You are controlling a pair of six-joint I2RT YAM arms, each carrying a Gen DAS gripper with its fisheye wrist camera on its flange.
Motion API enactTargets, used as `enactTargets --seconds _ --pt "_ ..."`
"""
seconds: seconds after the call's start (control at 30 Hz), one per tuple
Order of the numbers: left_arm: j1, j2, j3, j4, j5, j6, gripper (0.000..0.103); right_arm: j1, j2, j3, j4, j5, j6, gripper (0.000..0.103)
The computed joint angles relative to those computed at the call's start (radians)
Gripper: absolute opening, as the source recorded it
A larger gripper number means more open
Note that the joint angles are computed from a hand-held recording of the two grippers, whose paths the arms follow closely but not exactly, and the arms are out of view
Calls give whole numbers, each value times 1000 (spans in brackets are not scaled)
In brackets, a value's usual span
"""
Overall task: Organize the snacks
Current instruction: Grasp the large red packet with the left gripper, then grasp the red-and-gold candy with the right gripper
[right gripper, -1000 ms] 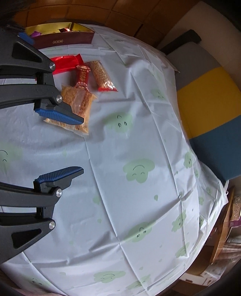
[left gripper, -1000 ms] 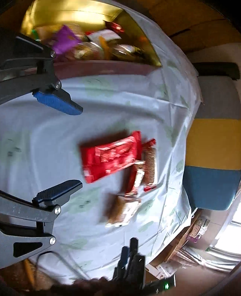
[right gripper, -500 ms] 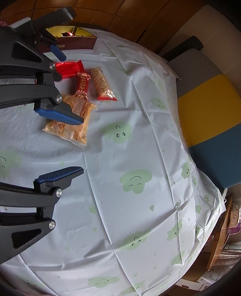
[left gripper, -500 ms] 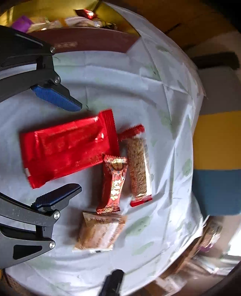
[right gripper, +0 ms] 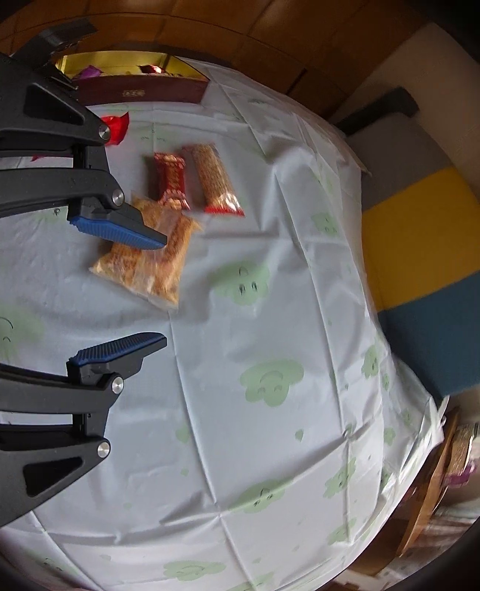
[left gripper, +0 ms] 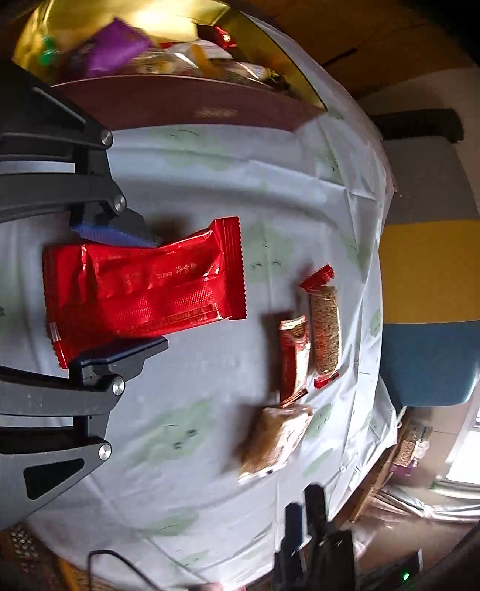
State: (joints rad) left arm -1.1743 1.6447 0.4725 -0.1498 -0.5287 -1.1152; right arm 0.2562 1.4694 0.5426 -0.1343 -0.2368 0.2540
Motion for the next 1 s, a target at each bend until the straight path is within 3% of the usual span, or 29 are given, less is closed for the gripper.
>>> enactTargets --seconds 0.1,0.33,0.57,0.77,1.0 --pt "-39 19 -24 38 -47 -25 47 46 -18 -7 17 -26 -34 47" --pt "-79 41 -42 79 -97 -53 47 243 -28 -13 50 75 -132 47" --pt "-135 77 -59 116 -171 -86 47 348 -20 -7 73 99 -183 47" --pt "-156 87 -90 178 -205 -98 47 437 113 170 -33 186 -344 47" --pt "-152 83 -102 208 -207 -93 47 498 446 494 -191 326 -487 47"
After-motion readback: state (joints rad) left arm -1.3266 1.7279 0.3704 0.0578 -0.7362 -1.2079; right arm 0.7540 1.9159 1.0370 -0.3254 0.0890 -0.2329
